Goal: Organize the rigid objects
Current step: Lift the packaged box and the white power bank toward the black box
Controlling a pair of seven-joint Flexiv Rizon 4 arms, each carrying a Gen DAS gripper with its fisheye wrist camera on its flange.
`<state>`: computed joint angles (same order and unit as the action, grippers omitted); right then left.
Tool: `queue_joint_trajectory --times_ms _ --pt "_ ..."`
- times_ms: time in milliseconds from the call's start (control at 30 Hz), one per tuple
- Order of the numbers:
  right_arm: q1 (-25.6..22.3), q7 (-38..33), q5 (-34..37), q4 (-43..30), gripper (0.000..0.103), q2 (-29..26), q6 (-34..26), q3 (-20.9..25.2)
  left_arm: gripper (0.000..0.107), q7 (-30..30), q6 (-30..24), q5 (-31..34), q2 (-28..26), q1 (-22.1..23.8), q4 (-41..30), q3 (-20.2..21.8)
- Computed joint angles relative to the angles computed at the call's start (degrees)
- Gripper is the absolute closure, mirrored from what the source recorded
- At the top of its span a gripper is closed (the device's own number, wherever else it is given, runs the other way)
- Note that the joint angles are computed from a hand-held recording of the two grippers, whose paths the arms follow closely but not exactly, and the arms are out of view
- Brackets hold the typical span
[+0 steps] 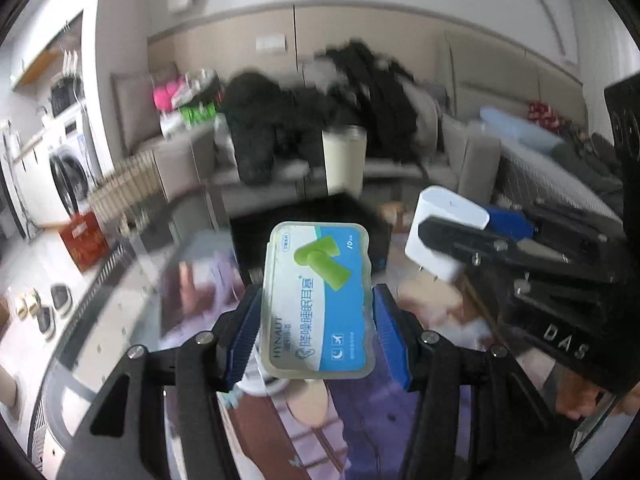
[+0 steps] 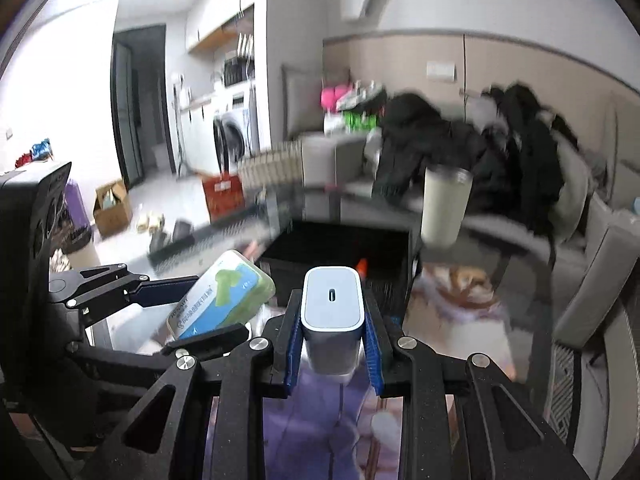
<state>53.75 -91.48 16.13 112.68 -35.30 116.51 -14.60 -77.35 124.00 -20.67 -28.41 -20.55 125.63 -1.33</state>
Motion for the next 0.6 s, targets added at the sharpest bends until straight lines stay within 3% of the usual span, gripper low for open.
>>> queue_joint_trajectory --times_ms 233,333,600 --pt "2.27 -6.44 5.22 -0.57 0.077 1.27 9.38 0.33 0.053 -1.73 13.01 1.04 0.90 1.12 1.39 -0.15" --pt "2.00 -9.09 7.33 -1.24 0.077 1.99 10.88 1.56 0.053 -2.29 14.03 1.81 1.18 2.70 1.53 -0.99" --pt "-0.34 -12.91 11.86 -6.32 0.077 1.97 8.06 4.14 0.053 -0.91 13.94 -0.56 -1.27 3.61 -3.11 -1.18"
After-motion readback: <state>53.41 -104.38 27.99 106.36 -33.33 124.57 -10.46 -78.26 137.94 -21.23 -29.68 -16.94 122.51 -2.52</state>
